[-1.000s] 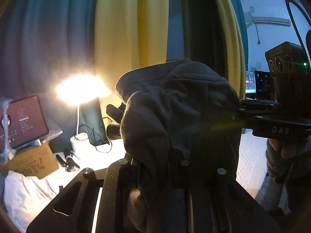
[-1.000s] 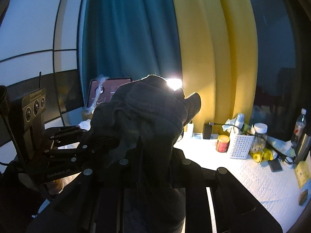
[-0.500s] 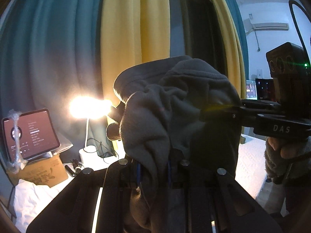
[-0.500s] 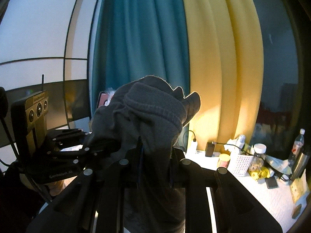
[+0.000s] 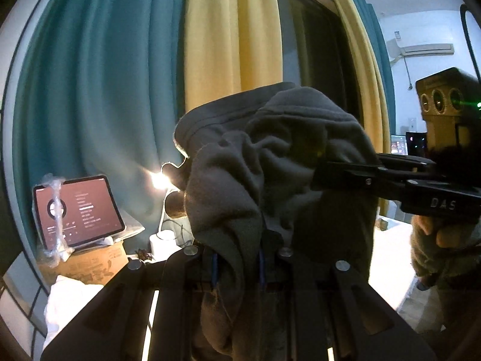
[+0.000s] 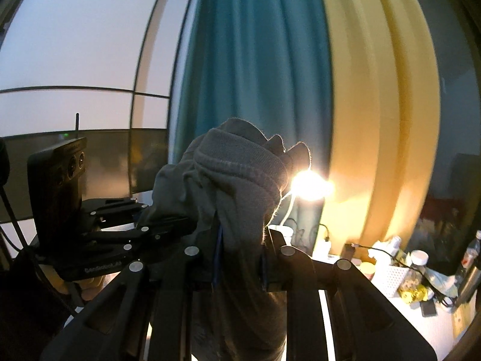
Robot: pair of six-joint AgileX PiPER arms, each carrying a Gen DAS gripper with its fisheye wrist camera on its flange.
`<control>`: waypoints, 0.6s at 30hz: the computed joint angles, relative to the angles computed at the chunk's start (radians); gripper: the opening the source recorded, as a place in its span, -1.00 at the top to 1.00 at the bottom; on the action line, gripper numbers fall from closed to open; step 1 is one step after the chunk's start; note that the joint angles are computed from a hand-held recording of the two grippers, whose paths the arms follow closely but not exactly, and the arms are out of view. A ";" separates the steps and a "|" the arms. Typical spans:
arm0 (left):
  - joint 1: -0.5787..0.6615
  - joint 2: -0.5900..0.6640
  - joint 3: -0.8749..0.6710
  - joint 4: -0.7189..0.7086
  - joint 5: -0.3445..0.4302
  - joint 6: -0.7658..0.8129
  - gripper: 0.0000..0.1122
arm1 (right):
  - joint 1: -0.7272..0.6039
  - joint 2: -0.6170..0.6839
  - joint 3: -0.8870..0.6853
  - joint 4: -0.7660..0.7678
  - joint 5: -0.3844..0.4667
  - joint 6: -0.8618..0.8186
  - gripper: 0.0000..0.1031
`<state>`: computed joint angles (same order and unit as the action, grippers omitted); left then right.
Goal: Fold small clothes
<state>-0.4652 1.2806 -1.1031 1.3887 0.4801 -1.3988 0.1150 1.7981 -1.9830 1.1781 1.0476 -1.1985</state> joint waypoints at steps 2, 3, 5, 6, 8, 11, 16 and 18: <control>0.013 -0.032 0.027 -0.012 -0.010 -0.001 0.70 | 0.016 -0.010 0.011 0.006 0.001 -0.009 0.59; 0.012 -0.050 0.040 -0.020 0.000 0.007 0.70 | 0.023 -0.014 0.017 0.010 0.003 -0.016 0.59; 0.002 -0.082 0.060 -0.034 0.027 0.022 0.70 | 0.036 -0.024 0.033 0.018 0.009 -0.036 0.59; 0.002 -0.097 0.071 -0.042 0.035 0.028 0.70 | 0.045 -0.025 0.033 0.017 0.014 -0.039 0.59; -0.006 -0.122 0.089 -0.047 0.067 0.032 0.70 | 0.062 -0.032 0.039 0.013 0.023 -0.046 0.59; -0.030 -0.163 0.112 -0.071 0.126 0.063 0.70 | 0.080 -0.038 0.051 0.015 0.042 -0.059 0.59; -0.042 -0.200 0.146 -0.123 0.169 0.098 0.70 | 0.107 -0.048 0.077 0.004 0.057 -0.061 0.59; -0.027 -0.195 0.155 -0.155 0.156 0.112 0.70 | 0.112 -0.039 0.076 -0.008 0.064 -0.052 0.59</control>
